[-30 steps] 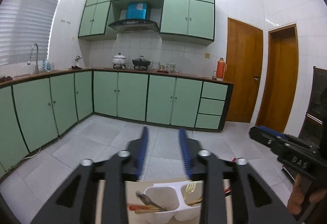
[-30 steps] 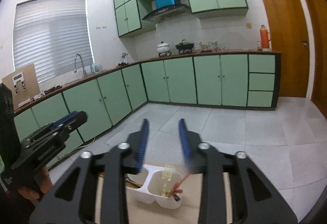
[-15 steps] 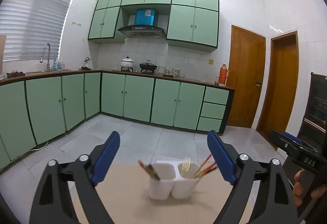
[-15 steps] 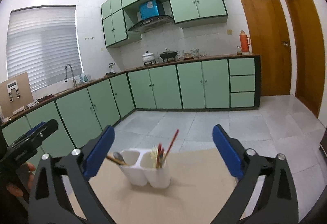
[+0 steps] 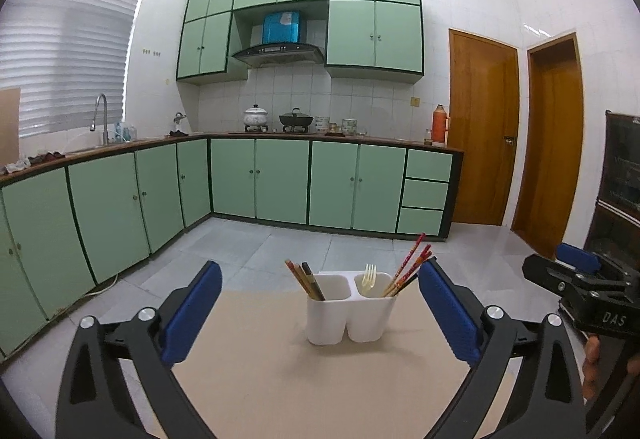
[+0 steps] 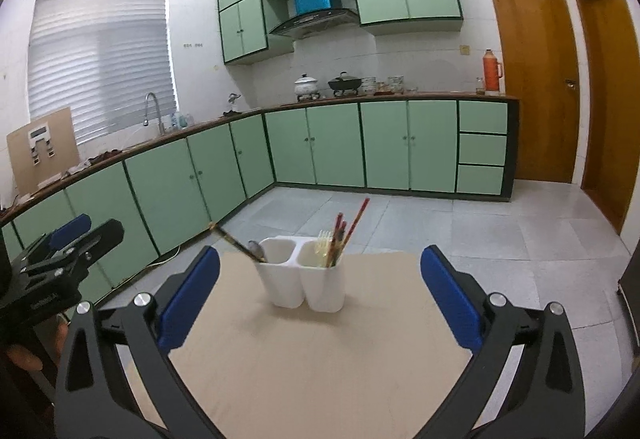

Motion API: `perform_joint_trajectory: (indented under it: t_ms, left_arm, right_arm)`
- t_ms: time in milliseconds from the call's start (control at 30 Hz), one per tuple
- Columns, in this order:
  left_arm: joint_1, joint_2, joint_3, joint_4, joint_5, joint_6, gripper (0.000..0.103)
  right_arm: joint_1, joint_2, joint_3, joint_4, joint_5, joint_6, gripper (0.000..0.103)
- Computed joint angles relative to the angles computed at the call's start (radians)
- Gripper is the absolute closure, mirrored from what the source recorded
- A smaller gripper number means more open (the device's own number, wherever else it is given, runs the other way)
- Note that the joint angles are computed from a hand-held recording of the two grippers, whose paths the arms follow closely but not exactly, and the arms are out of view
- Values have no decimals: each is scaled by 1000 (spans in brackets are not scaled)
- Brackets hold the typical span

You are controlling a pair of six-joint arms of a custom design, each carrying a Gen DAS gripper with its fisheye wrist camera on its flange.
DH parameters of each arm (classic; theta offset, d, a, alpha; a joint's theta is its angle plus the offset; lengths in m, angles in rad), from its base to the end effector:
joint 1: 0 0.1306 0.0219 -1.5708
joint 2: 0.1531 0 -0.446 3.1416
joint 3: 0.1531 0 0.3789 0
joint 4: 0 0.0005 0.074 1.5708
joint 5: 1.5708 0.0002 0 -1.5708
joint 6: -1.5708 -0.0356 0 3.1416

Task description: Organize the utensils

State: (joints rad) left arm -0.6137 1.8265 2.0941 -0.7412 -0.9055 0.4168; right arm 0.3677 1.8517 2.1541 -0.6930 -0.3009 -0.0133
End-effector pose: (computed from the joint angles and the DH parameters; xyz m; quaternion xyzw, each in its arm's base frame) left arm 0.5472 -0.3518 0.5961 -0.1516 0.7860 0.0937 0.5920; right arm 0.6225 0.2506 0.6068 -0.2269 0.7939 0.2264 0.5166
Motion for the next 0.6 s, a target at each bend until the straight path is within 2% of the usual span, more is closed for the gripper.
perform_joint_trajectory:
  t_ms: [200, 300, 600]
  left_arm:
    - [-26, -13, -8, -3, -26, -14, 6]
    - [-33, -22, -19, 13, -39, -26, 6]
    - [-43, -23, -15, 23, -46, -40, 6]
  right_arm:
    - [4, -13, 12, -51, -41, 4, 5]
    - [11, -27, -6, -38, -19, 20, 5]
    - [12, -43, -15, -24, -26, 28, 5]
